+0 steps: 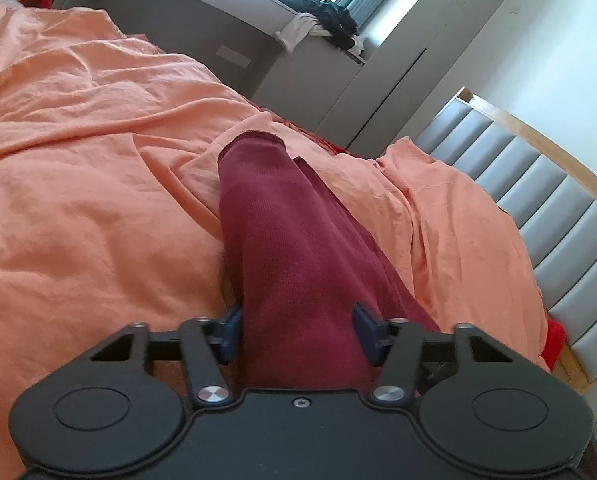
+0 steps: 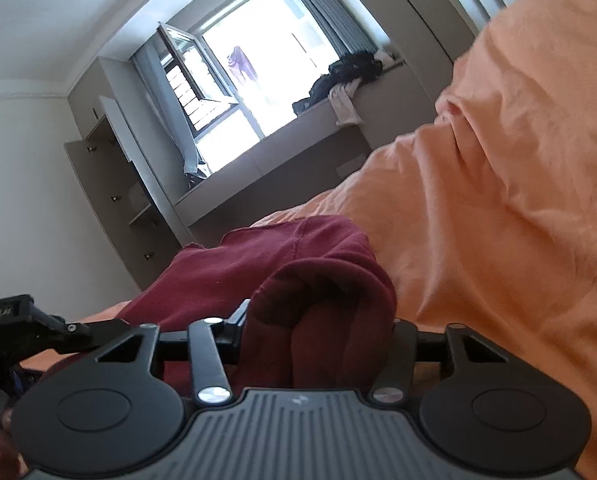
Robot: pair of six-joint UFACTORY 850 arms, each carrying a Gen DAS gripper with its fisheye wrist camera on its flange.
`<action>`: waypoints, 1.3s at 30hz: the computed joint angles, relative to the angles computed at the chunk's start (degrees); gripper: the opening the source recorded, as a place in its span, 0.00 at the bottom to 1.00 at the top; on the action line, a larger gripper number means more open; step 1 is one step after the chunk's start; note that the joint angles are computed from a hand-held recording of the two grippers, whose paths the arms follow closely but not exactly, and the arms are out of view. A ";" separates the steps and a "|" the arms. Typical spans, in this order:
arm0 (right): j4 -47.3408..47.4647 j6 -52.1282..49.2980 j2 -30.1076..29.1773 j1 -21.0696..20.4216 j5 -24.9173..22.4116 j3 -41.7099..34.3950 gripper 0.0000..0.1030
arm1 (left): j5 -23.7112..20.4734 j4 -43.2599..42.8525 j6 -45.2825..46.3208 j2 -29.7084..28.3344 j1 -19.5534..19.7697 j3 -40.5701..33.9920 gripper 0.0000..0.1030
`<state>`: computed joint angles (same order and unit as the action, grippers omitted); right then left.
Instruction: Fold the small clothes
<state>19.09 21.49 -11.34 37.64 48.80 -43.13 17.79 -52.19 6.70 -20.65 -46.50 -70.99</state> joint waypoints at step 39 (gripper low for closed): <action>15.73 -30.09 -13.90 8.80 -4.75 -22.56 0.64 | 12.61 -24.30 26.49 3.88 4.07 3.03 0.48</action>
